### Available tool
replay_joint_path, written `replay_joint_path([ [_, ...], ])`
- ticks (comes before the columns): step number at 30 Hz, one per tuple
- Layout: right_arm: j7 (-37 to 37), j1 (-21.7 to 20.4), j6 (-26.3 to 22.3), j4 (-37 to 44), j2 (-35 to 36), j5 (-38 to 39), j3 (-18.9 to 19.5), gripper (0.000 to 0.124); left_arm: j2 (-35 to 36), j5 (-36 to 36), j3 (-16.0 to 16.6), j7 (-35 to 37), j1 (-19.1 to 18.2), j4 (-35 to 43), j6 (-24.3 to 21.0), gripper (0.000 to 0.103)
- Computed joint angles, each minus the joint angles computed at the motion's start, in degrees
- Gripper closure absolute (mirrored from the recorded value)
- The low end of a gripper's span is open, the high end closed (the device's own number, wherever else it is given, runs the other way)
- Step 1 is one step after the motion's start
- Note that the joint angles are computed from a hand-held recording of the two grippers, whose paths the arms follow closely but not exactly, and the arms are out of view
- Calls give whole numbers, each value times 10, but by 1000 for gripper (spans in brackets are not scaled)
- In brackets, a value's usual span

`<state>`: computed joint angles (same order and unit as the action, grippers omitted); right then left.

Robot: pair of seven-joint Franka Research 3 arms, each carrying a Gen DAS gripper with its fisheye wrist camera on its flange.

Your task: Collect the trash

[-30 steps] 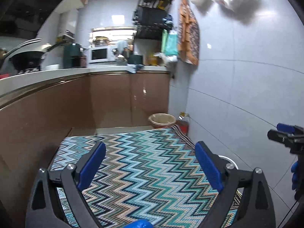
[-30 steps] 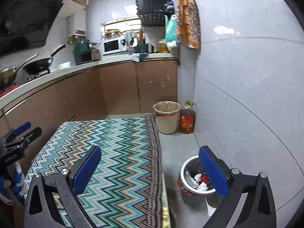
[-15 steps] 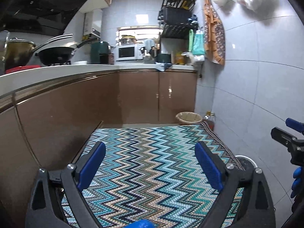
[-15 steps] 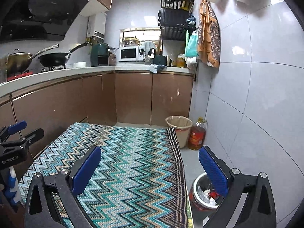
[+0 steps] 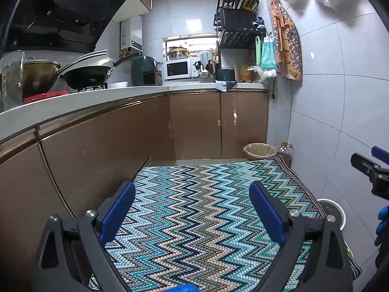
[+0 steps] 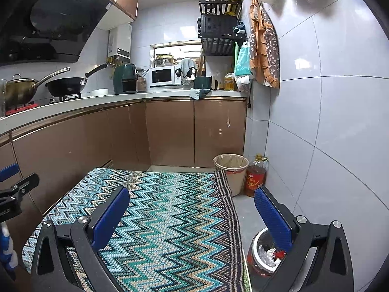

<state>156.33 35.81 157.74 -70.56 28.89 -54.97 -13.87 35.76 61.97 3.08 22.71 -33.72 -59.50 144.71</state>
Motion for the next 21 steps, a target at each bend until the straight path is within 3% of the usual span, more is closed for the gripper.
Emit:
replay_joint_path([
  [21,-51,-1,-40,86,52,47,-14,21,70,-74,11,57,17,108,-7,8],
])
